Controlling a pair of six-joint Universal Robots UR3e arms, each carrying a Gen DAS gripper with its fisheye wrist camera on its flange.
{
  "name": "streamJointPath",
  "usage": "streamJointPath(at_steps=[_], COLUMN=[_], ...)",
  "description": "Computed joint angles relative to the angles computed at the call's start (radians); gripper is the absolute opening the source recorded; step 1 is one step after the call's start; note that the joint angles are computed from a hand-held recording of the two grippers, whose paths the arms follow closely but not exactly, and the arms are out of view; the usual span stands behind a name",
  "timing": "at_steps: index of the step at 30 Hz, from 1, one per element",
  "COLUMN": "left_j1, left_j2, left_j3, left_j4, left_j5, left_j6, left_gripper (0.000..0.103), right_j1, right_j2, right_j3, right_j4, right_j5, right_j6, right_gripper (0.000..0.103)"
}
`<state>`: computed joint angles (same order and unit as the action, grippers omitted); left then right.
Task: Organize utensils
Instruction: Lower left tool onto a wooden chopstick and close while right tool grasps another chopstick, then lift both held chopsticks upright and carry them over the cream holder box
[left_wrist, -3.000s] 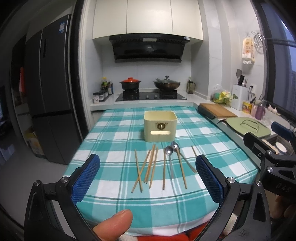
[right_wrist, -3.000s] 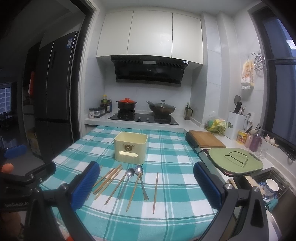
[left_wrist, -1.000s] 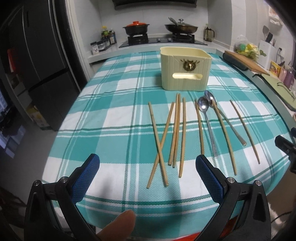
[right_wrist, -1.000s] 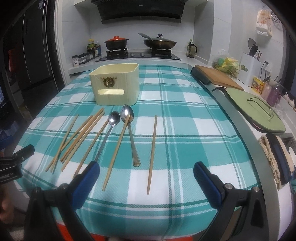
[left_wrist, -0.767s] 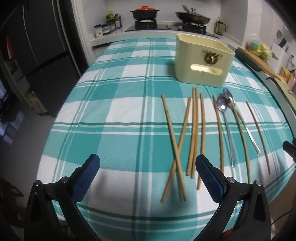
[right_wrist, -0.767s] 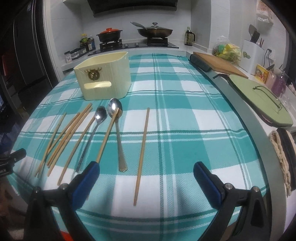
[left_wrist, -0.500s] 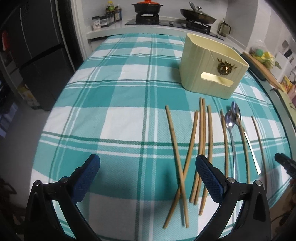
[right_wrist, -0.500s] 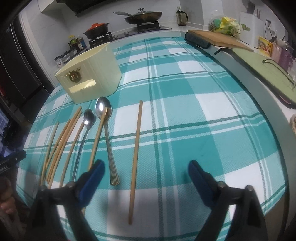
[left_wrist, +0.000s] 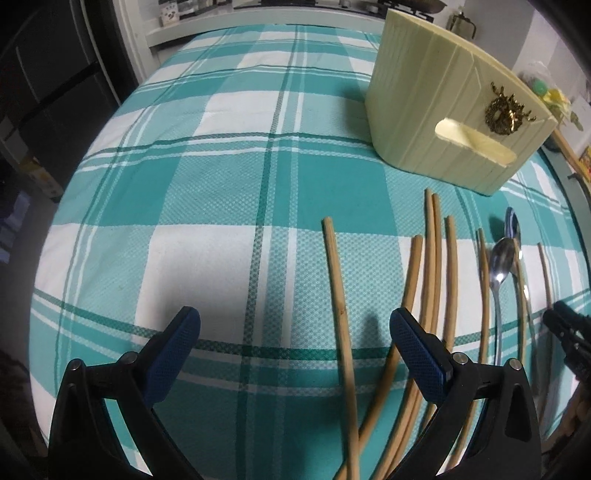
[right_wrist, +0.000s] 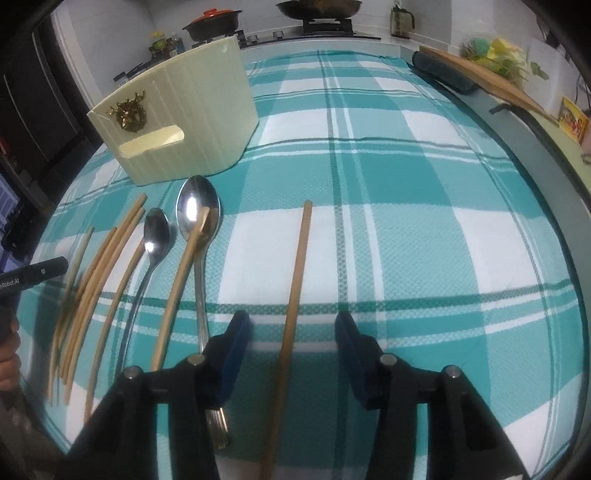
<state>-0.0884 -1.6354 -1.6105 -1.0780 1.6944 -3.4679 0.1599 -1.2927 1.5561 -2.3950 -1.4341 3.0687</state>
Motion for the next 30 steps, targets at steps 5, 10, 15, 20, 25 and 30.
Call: streamJointPath(at_steps=[5, 10, 15, 20, 25, 30], left_j1=[-0.007, -0.016, -0.022, 0.030, 0.070, 0.106], left_j2=[-0.035, -0.075, -0.122, -0.080, 0.061, 0.213], left_j3=[0.021, 0.117, 0.194, 0.163, 0.118, 0.116], left_j4=[-0.028, -0.101, -0.135, -0.113, -0.083, -0.096], left_j5=[0.003, -0.020, -0.035, -0.112, -0.157, -0.206], left_j6=[0.024, 0.062, 0.094, 0.113, 0.118, 0.135], left_gripper=[0.092, 0.053, 0.008, 0.005, 0.005, 0.004], right_j1=[0.042, 0.050, 0.053, 0.043, 0.016, -0.001], right_j2=[0.098, 0.178, 0.251, 0.275, 0.176, 0.041], right_j3=[-0.144, -0.269, -0.395, -0.463, -0.412, -0.364], right_j4=[0.056, 0.100, 0.156, 0.193, 0.163, 0.155], right_j5=[-0.074, -0.086, -0.081, -0.041, 0.038, 0.105], right_j6=[-0.059, -0.095, -0.090, -0.073, -0.055, -0.045], right_gripper=[0.043, 0.021, 0.006, 0.006, 0.006, 0.006])
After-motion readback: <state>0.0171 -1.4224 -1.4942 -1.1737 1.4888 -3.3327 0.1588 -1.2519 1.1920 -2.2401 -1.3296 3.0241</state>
